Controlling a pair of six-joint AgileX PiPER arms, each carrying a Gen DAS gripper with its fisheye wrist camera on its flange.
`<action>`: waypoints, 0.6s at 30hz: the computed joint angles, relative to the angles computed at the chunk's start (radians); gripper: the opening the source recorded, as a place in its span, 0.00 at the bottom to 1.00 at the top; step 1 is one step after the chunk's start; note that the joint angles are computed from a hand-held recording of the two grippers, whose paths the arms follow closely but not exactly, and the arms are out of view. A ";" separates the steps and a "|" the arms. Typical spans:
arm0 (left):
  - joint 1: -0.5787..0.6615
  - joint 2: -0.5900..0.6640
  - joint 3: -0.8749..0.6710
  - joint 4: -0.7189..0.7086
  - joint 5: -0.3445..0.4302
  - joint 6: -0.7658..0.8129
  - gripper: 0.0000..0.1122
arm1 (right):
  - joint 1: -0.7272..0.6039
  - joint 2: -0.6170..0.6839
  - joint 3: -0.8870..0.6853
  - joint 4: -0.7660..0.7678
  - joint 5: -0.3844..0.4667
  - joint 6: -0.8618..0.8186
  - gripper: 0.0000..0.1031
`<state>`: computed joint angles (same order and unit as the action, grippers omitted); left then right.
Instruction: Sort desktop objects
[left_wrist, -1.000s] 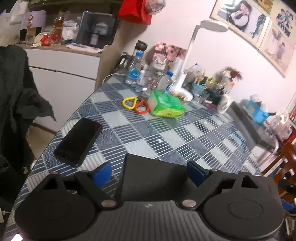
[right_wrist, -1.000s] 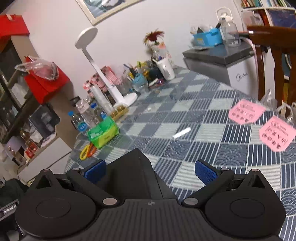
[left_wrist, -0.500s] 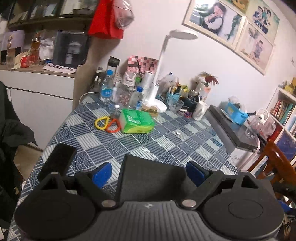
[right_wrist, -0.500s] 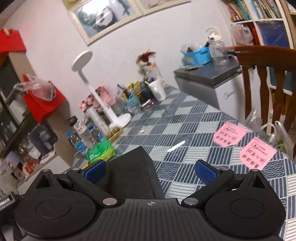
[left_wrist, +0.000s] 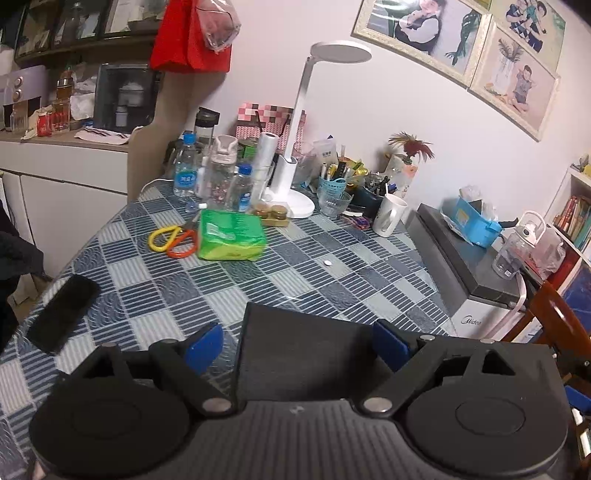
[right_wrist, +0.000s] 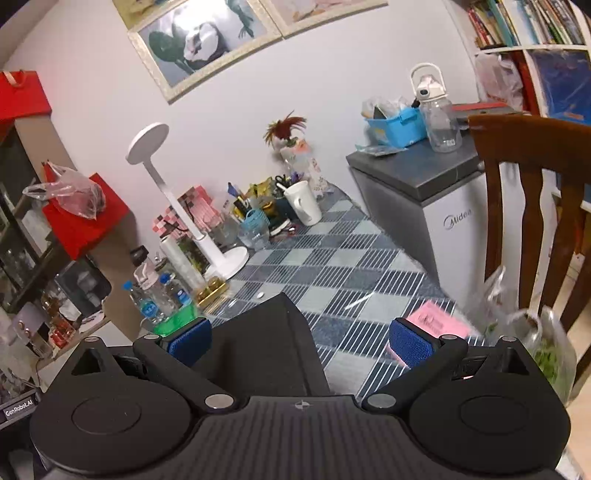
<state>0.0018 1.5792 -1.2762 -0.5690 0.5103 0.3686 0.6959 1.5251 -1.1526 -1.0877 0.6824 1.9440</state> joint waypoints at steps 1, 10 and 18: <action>-0.029 0.007 -0.009 0.047 -0.014 -0.061 0.92 | -0.046 -0.011 0.010 0.018 -0.046 -0.041 1.00; -0.196 0.190 -0.246 0.358 0.005 -0.420 0.92 | -0.297 0.033 -0.011 0.186 -0.258 -0.302 1.00; -0.241 0.442 -0.584 0.412 0.105 -0.463 0.92 | -0.437 0.173 -0.113 0.303 -0.353 -0.440 1.00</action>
